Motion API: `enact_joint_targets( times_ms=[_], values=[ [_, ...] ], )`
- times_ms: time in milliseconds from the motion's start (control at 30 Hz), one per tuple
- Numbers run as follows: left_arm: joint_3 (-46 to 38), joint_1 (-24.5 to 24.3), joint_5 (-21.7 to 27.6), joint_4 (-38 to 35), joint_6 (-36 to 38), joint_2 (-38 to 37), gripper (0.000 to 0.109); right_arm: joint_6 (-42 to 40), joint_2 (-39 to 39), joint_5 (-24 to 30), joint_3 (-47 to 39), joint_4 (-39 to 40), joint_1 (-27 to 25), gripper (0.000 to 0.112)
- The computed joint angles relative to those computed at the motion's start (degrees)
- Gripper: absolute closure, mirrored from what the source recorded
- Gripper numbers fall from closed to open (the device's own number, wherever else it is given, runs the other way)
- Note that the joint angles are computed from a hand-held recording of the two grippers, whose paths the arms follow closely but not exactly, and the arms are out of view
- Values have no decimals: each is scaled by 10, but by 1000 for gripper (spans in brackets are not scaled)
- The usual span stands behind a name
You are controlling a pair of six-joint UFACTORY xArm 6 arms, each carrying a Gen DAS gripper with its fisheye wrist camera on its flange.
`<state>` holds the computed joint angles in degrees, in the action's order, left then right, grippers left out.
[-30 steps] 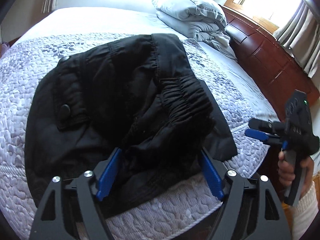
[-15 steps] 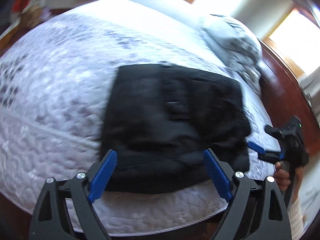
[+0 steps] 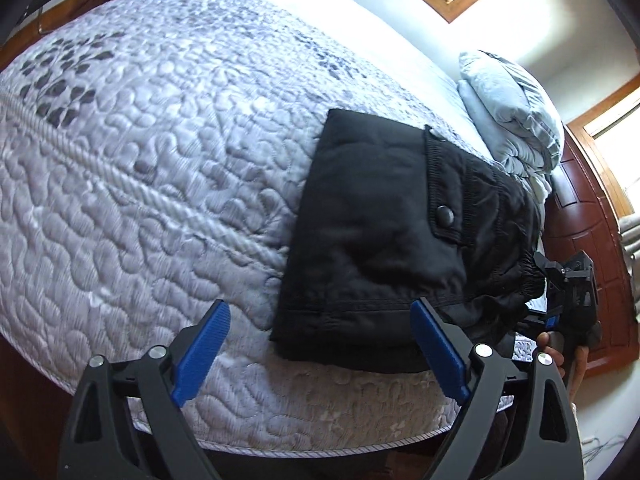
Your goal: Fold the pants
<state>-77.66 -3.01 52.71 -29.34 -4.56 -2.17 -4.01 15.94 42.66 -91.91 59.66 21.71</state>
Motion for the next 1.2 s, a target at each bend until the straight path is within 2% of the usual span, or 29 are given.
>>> enact_joint_targets(
  times_ms=[167, 333, 400, 467, 567, 633, 900, 1200],
  values=[
    [17, 14, 12, -8, -4, -10, 16, 10, 25, -4, -33, -5, 9, 23],
    [42, 24, 11, -22, 8, -25, 15, 25, 49, -9, -69, -29, 20, 34],
    [46, 26, 13, -23, 8, -28, 15, 23, 55, -6, -78, -34, 23, 44],
    [47, 27, 15, -26, 8, -30, 15, 37, 63, 3, -94, -64, 26, 62],
    [54, 29, 16, -27, 8, -35, 15, 35, 61, 1, -95, -64, 27, 76],
    [56, 29, 18, -30, 7, -37, 15, 32, 60, 3, -96, -45, 26, 82],
    [84, 32, 19, -35, -4, -62, 15, 24, 49, 6, -101, 3, 30, 87],
    [117, 53, 15, -52, -5, -98, 15, 58, 57, 21, -153, 1, 40, 89]
  ],
)
